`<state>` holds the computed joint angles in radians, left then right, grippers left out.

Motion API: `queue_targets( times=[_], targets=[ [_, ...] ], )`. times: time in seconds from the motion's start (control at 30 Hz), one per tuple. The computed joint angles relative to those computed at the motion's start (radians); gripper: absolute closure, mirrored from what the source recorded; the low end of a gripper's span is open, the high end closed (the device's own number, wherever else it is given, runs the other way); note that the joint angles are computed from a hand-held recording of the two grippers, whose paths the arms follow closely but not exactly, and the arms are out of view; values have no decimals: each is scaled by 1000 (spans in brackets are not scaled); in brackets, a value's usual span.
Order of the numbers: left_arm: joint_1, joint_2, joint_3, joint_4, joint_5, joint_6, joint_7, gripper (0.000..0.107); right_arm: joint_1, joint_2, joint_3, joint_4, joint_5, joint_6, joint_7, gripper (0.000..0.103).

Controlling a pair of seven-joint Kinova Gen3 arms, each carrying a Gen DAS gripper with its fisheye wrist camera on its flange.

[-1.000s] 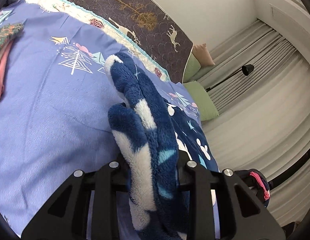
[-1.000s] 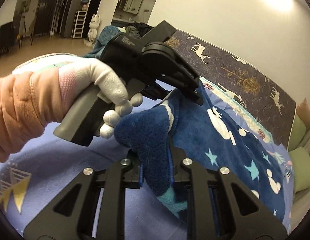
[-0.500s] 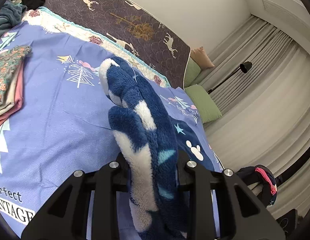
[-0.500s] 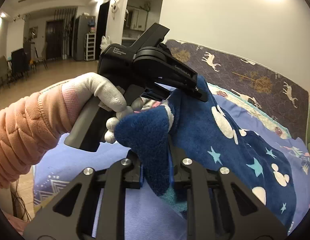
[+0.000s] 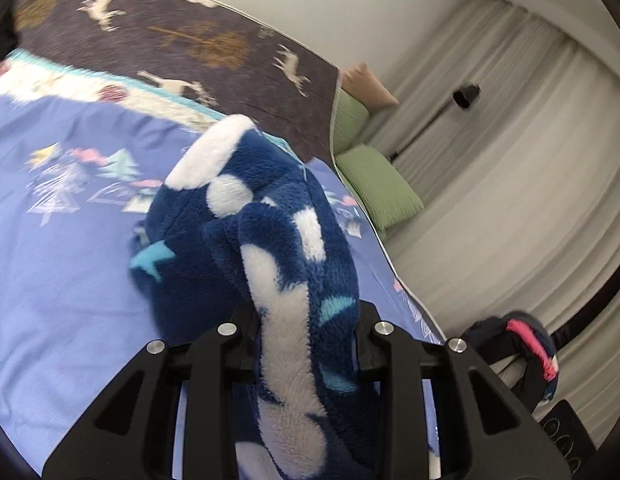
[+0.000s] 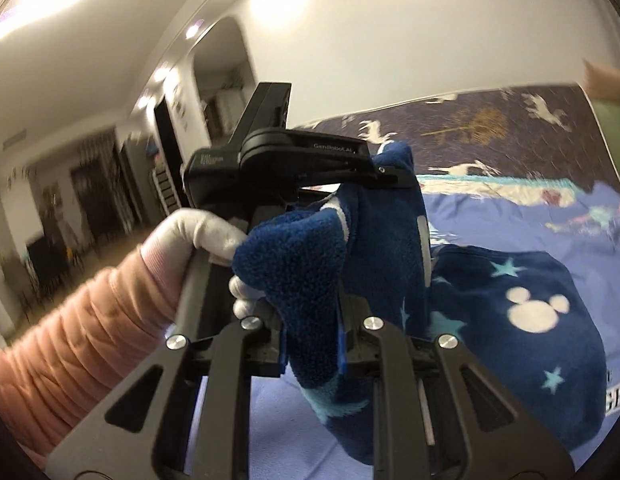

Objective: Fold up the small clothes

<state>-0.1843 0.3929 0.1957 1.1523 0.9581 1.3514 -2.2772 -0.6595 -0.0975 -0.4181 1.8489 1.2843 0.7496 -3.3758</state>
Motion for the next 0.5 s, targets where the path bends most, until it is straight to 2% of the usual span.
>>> queue_targets(
  times=[0.1, 0.37, 0.5],
  targets=[
    [100, 12, 11, -50, -79, -34, 56, 77, 47, -99, 14, 93, 5, -43, -107, 86],
    [342, 67, 32, -136, -320, -122, 196, 77, 183, -311, 74, 300, -60, -187, -260, 87],
    [459, 97, 27, -152, -449, -172, 281, 70, 232, -396, 124, 402, -113, -280, -315, 87]
  ],
)
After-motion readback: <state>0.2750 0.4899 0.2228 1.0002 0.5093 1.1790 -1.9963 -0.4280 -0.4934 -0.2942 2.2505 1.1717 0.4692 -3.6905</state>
